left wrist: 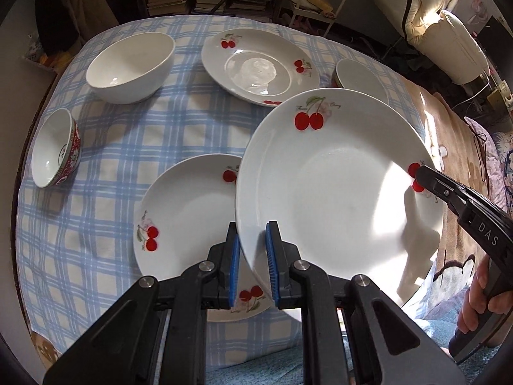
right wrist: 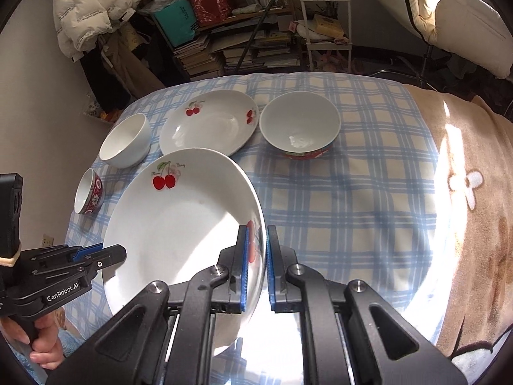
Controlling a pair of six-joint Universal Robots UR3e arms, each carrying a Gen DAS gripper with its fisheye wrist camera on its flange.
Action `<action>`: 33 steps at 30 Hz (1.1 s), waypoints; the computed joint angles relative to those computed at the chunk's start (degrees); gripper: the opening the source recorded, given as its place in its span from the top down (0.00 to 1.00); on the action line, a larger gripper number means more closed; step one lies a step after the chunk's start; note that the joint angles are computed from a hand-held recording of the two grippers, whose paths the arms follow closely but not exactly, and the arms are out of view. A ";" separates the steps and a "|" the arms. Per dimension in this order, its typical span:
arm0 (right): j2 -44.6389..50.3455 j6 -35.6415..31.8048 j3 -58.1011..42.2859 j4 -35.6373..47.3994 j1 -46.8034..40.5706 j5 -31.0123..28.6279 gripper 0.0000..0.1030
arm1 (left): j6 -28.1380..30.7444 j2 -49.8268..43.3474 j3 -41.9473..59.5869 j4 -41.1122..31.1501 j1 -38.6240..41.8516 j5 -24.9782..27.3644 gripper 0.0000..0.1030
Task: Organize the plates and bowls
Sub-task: 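Lower the held plate onto the other cherry plate with both grippers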
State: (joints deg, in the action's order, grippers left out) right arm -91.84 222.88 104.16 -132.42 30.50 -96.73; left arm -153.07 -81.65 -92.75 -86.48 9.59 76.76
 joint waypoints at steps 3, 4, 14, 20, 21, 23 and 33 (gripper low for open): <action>3.18 0.57 -3.68 0.86 2.04 -0.44 0.89 | 1.06 1.45 -0.82 -0.32 2.22 0.79 0.85; 3.77 0.92 -3.86 0.27 2.29 0.28 0.89 | 1.49 1.72 -1.04 -0.58 3.18 0.80 0.85; 9.45 4.16 -7.23 -1.13 5.64 1.29 0.89 | 5.84 4.18 -3.59 -3.31 9.13 0.58 0.85; 14.48 3.43 -11.93 -0.56 7.15 1.03 0.89 | 7.33 4.12 -5.33 -2.32 12.38 0.27 0.85; 15.20 3.06 -12.43 -0.57 7.29 1.08 0.89 | 7.46 4.07 -5.92 -1.92 12.89 0.25 0.85; 17.13 2.30 -14.13 0.26 7.74 0.99 0.89 | 7.99 4.11 -7.37 -0.92 13.69 0.40 0.85; 25.97 -0.13 -20.24 1.36 9.01 1.92 0.89 | 6.80 2.41 -13.45 6.71 14.68 3.84 0.85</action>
State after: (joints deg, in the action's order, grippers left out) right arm -65.88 222.75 83.91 -131.06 39.50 -94.80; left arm -146.27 -79.24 -106.19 -79.77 24.26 80.60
